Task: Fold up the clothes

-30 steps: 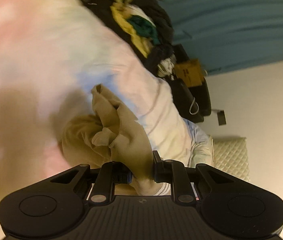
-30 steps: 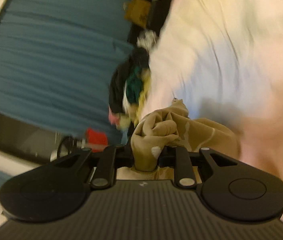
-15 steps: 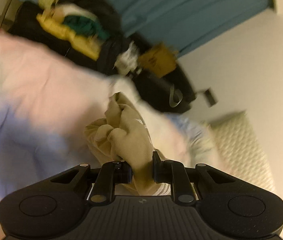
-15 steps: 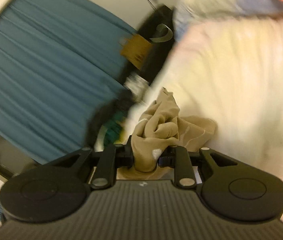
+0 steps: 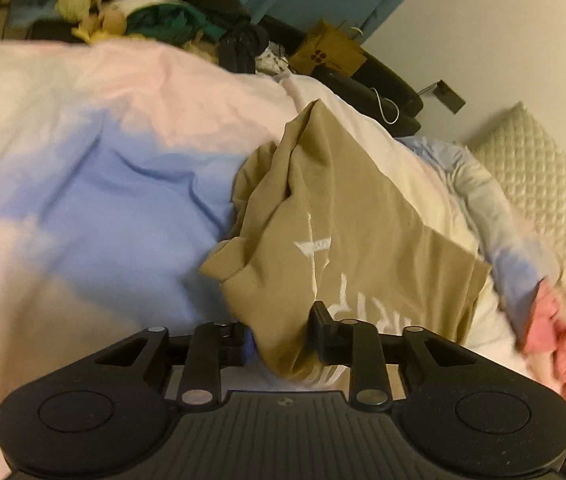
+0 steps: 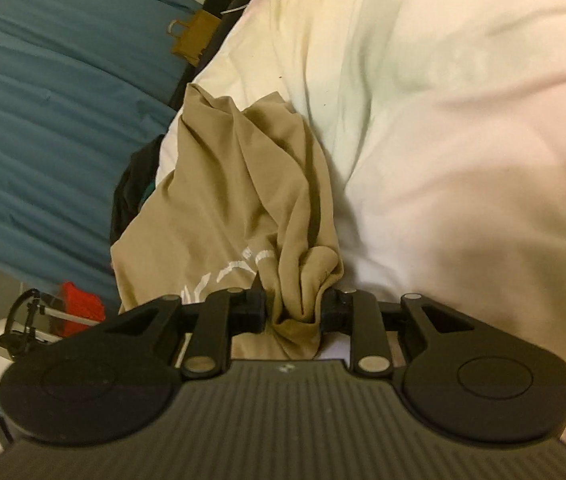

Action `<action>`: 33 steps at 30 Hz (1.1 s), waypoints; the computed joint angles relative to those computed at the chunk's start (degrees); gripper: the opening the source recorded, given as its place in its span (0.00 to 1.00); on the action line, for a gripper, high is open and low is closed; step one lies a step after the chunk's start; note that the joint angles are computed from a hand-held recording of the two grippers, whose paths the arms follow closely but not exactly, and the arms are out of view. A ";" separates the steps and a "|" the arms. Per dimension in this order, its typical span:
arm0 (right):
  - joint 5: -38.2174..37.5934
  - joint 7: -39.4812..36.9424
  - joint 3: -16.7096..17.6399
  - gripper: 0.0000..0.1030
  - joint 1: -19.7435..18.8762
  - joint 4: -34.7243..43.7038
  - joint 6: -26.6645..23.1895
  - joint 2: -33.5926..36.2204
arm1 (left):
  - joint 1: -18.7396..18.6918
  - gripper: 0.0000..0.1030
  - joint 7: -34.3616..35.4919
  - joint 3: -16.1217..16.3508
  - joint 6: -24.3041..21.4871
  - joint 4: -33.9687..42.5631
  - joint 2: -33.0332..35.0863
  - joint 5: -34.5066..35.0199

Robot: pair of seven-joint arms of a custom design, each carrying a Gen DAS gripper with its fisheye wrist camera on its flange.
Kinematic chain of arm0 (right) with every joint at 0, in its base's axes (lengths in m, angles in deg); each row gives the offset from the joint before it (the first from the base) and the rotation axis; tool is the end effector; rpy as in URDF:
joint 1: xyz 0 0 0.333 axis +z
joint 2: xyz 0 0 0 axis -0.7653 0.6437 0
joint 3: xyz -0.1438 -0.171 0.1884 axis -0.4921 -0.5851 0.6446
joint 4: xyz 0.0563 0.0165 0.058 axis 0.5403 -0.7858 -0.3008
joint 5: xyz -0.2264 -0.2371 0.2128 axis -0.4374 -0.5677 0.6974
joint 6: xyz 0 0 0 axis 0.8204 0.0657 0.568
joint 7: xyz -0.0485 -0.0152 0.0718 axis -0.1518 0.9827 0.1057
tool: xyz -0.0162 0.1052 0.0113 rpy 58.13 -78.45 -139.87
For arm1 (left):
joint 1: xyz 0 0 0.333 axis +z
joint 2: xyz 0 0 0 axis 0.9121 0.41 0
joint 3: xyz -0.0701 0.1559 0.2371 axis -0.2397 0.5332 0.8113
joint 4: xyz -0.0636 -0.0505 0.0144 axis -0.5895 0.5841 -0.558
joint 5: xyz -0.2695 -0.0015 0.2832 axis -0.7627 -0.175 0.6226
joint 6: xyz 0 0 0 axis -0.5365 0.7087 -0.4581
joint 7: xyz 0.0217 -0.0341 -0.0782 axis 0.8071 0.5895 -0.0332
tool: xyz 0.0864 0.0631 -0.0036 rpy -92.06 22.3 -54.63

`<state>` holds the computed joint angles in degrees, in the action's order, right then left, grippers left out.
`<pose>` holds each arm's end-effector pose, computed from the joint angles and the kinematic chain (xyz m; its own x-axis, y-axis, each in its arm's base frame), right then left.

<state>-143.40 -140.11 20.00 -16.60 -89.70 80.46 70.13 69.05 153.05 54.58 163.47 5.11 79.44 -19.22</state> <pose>0.5870 0.3596 0.4433 -0.5486 -0.2866 -0.7854 -0.0602 0.9505 -0.3049 0.7625 -0.1139 0.5308 -0.4651 -0.7552 0.4620 -0.7883 0.1157 -0.6043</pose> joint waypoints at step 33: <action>-6.04 -56.63 5.08 0.90 25.35 37.11 -45.83 5.73 | 1.76 1.00 36.90 23.00 0.24 -46.41 -59.24 -30.10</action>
<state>-149.44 -196.73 25.08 8.75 -52.59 34.63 75.86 70.82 189.95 77.58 163.71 -41.30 20.20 -49.32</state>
